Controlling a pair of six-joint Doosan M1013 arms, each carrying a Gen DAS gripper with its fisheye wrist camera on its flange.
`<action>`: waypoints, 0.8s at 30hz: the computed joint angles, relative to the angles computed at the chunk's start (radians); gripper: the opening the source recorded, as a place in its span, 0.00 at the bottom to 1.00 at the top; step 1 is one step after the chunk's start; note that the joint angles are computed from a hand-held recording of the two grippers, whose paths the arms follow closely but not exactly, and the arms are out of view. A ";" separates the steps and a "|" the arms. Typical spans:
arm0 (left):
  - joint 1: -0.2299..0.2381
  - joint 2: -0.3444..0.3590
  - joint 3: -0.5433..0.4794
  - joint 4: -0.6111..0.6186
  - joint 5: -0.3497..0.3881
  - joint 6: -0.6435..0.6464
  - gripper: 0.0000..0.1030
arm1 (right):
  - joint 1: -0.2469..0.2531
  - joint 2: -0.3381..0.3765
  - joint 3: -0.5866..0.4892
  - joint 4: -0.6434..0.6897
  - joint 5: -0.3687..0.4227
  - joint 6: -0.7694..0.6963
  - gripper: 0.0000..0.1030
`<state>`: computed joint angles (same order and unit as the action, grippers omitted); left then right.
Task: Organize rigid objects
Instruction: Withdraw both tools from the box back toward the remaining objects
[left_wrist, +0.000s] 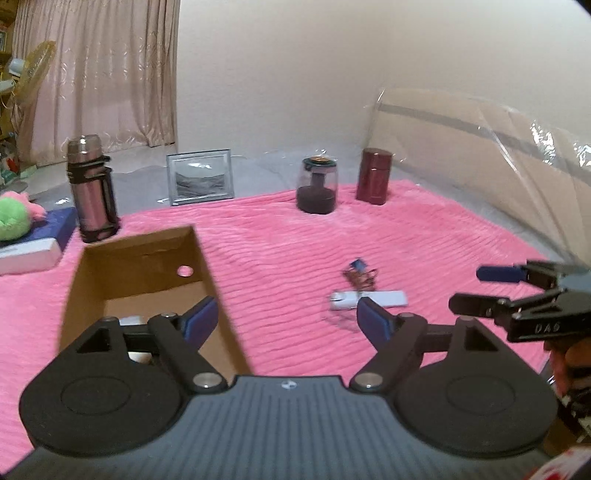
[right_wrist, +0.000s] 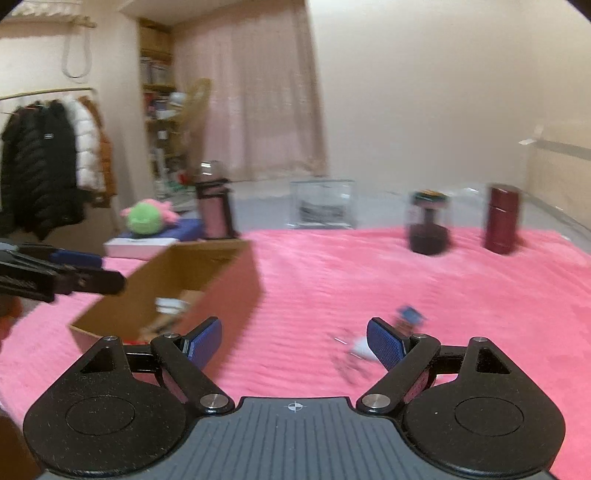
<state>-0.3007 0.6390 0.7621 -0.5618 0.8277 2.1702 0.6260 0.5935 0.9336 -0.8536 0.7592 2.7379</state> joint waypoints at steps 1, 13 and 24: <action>-0.008 -0.009 0.023 -0.010 -0.019 0.002 0.78 | -0.001 -0.015 0.029 -0.010 0.010 0.032 0.80; -0.100 -0.005 0.110 0.013 -0.149 0.014 0.81 | -0.023 -0.138 0.269 -0.082 0.044 0.199 0.80; -0.146 0.115 0.000 0.123 -0.164 -0.012 0.82 | -0.105 -0.138 0.314 0.073 -0.110 -0.039 0.80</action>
<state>-0.4470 0.7542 0.7626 -0.4390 0.6637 2.1583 0.5214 0.4555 1.2475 -0.7804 0.6492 2.6991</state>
